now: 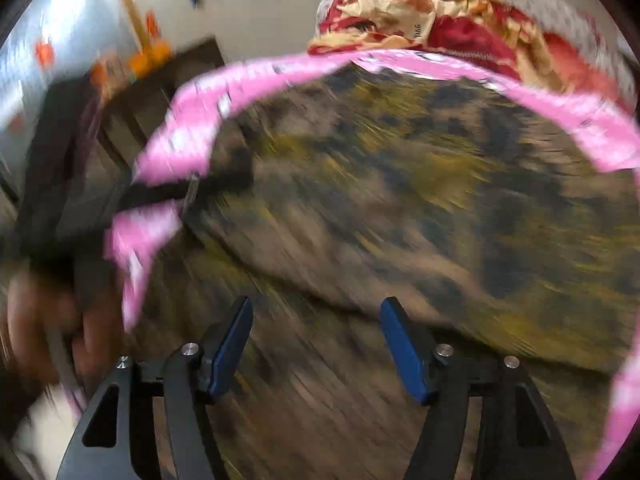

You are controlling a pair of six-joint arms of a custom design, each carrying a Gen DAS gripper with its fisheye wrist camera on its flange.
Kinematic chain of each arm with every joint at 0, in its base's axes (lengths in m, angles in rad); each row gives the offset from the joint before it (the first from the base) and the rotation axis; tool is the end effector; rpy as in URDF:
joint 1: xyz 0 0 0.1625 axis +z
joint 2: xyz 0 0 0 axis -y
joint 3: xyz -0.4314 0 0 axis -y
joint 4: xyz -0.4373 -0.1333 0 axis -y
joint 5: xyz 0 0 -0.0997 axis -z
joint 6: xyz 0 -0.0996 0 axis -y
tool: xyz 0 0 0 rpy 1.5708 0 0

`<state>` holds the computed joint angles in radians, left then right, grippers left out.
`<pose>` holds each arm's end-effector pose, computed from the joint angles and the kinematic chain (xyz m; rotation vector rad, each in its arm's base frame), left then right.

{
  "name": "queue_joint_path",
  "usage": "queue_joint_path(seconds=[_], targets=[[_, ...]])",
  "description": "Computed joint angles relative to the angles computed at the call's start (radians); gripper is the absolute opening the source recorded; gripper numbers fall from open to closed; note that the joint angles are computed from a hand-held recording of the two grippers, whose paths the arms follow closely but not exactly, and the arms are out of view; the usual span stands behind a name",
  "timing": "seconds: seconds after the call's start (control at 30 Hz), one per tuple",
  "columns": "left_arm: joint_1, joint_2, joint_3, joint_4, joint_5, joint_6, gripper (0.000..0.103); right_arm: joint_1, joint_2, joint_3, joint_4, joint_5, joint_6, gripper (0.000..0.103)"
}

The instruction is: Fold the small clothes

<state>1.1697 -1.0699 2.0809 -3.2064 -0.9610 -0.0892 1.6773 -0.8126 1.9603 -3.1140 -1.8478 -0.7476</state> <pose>-0.0465 -0.5972 0.1624 0.1390 2.5385 -0.9854 0.1698 -0.5904 0.0270 1.0612 -2.5161 0.3992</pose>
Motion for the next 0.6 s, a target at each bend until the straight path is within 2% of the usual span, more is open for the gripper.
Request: queue_joint_path(seconds=[0.07, 0.13, 0.17, 0.2, 0.23, 0.33, 0.47, 0.57, 0.6], targets=[[0.041, 0.015, -0.042, 0.075, -0.039, -0.052, 0.096, -0.025, -0.041, 0.060, -0.047, -0.021, -0.081, 0.071], [0.068, 0.022, -0.051, 0.073, -0.099, -0.061, 0.096, -0.051, -0.054, 0.101, -0.107, -0.041, -0.117, 0.071], [0.072, 0.021, -0.049, 0.066, -0.119, -0.059, 0.096, -0.070, -0.050, 0.119, -0.145, -0.039, -0.140, 0.071], [0.083, 0.012, -0.053, 0.088, -0.181, -0.068, 0.096, -0.092, -0.063, 0.143, -0.176, -0.009, -0.153, 0.073], [0.091, 0.006, -0.055, 0.101, -0.229, -0.072, 0.096, -0.107, -0.067, 0.156, -0.204, 0.034, -0.149, 0.073], [0.091, -0.018, -0.040, 0.144, -0.344, -0.059, 0.096, -0.109, -0.070, 0.142, -0.175, 0.034, -0.127, 0.078], [0.100, -0.017, -0.039, 0.173, -0.358, -0.049, 0.096, -0.104, -0.051, 0.121, -0.180, 0.031, -0.126, 0.078], [0.125, 0.008, -0.072, 0.139, -0.383, -0.097, 0.096, -0.099, -0.040, 0.114, -0.188, 0.024, -0.129, 0.078], [0.123, 0.020, -0.089, 0.132, -0.368, -0.120, 0.096, -0.099, -0.037, 0.109, -0.186, 0.024, -0.129, 0.078]])
